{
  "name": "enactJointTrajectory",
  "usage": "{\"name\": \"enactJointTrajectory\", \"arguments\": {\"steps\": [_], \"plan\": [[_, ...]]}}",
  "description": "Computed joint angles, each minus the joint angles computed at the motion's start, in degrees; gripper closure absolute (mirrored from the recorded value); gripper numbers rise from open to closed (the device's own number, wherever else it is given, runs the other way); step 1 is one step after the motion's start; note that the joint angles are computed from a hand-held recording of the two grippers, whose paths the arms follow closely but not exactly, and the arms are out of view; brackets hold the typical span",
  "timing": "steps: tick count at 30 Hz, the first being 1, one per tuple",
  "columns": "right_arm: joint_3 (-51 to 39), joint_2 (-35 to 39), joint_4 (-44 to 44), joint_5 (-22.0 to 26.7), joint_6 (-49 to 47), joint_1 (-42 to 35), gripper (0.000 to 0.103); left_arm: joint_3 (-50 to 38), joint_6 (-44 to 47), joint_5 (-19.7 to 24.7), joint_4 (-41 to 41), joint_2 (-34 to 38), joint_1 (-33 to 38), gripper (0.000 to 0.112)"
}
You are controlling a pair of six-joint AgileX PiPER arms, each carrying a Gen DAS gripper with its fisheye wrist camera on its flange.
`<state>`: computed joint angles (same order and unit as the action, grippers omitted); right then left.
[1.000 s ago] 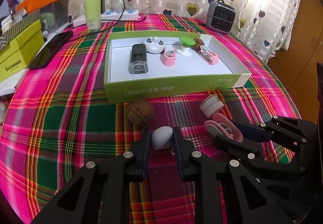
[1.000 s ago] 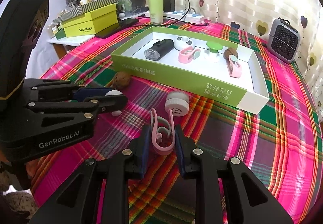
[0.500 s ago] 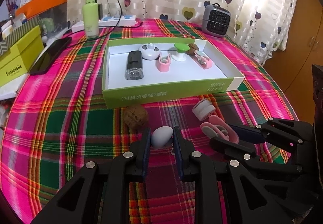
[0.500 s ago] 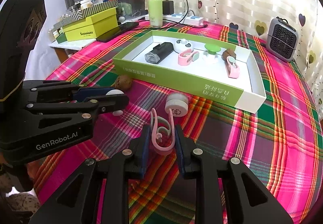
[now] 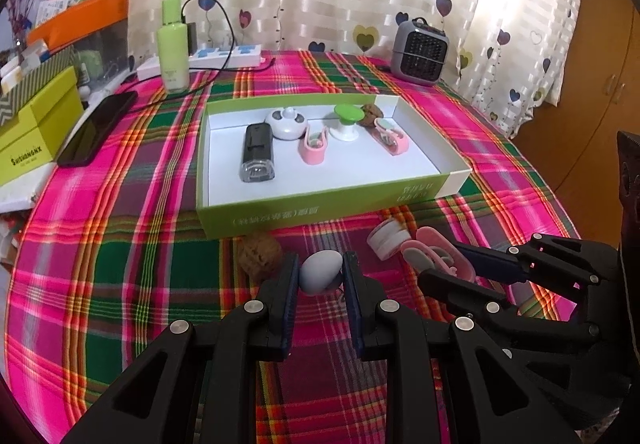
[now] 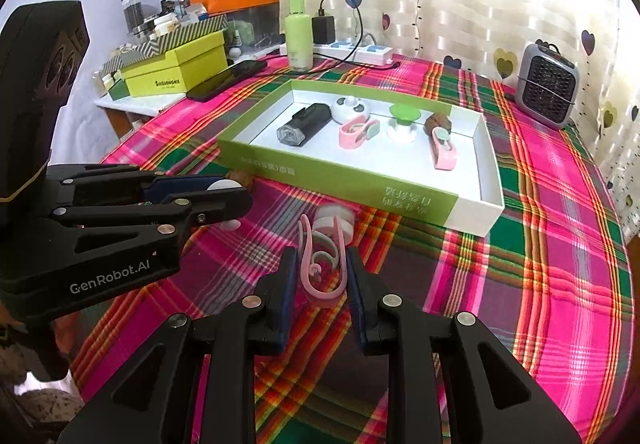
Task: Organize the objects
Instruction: 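Lift the pink hook and white mushroom object and carry both into the box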
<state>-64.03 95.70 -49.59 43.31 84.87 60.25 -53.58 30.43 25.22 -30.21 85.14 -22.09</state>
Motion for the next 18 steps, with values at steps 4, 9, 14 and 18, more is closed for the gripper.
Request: {"name": "enactJointTrajectory", "arguments": {"steps": [4,9,14,18], "plan": [[0.20,-0.63,-0.24,0.34,0.26,-0.32,0.079,-0.74,-0.24,0.22,0.22,0.33,-0.24,0.092],[0.23,-1.15,-0.44,0.49,0.13,-0.96,0.079,-2.00,-1.12,0.45,1.00,0.86,-0.92,0.092],[-0.07,-1.56,-0.35,0.70,-0.88,-2.20,0.079,-4.12,-1.41,1.08,0.86,2.04,-1.18,0.092],[-0.39,-1.86,-0.09,0.64,-1.68,-3.47,0.079,-6.09,-1.16,1.84,0.50,3.27,-1.25,0.092]]}}
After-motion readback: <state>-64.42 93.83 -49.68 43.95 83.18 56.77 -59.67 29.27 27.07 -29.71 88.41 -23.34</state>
